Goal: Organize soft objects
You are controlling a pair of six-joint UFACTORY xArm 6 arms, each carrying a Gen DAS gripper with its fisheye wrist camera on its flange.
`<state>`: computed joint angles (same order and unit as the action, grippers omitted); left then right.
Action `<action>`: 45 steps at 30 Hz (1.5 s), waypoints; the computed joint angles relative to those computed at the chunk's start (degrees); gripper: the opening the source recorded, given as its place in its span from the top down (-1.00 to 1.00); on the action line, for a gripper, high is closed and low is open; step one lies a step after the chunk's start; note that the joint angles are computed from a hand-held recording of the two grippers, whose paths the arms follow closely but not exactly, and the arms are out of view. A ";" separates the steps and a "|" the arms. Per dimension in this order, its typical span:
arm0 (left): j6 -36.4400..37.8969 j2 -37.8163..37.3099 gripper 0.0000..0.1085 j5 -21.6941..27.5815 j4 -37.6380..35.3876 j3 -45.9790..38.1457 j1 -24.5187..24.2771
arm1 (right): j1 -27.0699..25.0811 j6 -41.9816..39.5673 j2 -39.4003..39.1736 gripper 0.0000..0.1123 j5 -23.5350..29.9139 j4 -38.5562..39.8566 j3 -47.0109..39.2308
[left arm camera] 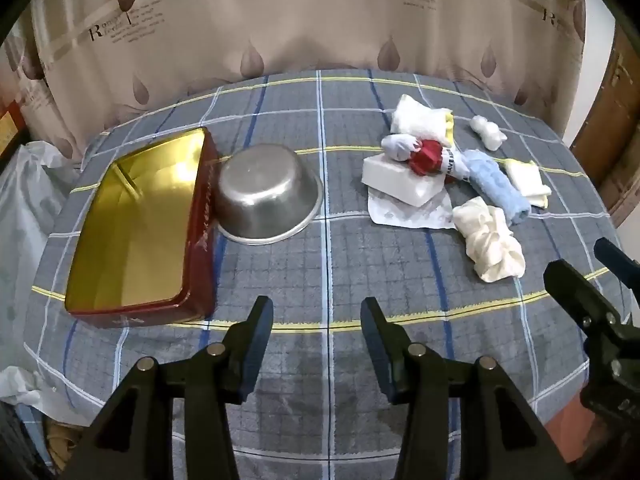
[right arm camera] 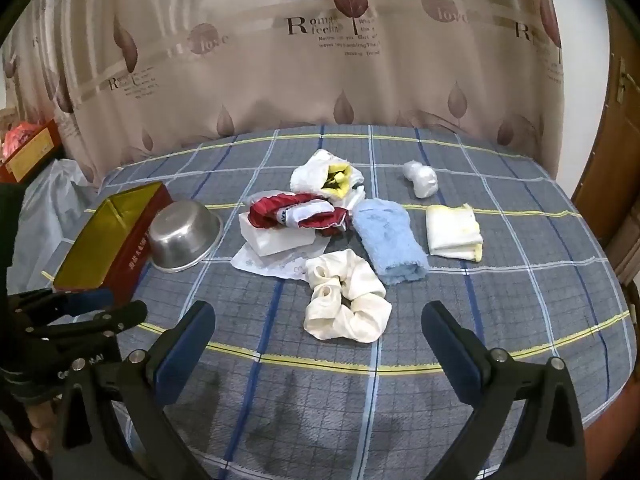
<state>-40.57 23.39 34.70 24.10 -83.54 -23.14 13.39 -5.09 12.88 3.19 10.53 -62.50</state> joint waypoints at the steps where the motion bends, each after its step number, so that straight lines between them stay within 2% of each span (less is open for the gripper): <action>1: -0.15 0.24 0.14 0.60 0.56 -0.44 -0.06 | -0.04 0.30 0.10 -0.82 -0.09 -0.33 -0.01; 8: -0.17 0.14 0.14 -0.84 2.00 0.11 0.26 | 0.08 0.94 0.64 -0.82 0.39 -1.31 -0.55; 13: 2.34 1.42 0.14 0.12 -0.63 -1.20 0.93 | 0.17 0.56 2.24 -0.82 1.33 -0.91 -2.35; 17: 4.31 2.09 0.14 -1.12 -2.61 -1.28 1.10 | 0.27 -0.25 3.22 -0.82 2.20 -0.06 -3.45; 19: 3.10 2.47 0.14 -0.86 -1.75 -1.97 0.99 | -0.02 1.73 3.51 -0.82 2.62 -2.55 -3.72; 23: 1.16 3.35 0.14 0.25 1.50 -3.64 0.64 | -0.04 -0.64 3.99 -0.82 2.88 0.45 -4.21; 31: 1.42 5.60 0.14 2.05 0.80 -6.59 0.62 | -0.44 -4.03 5.56 -0.82 3.97 5.42 -6.12; 45: 2.66 7.42 0.14 3.02 0.35 -8.20 0.36 | -1.05 -4.89 7.21 -0.82 4.74 6.38 -7.86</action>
<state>-37.91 30.80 37.72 24.45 -91.74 -22.77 12.34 -9.98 20.09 7.93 16.91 -70.37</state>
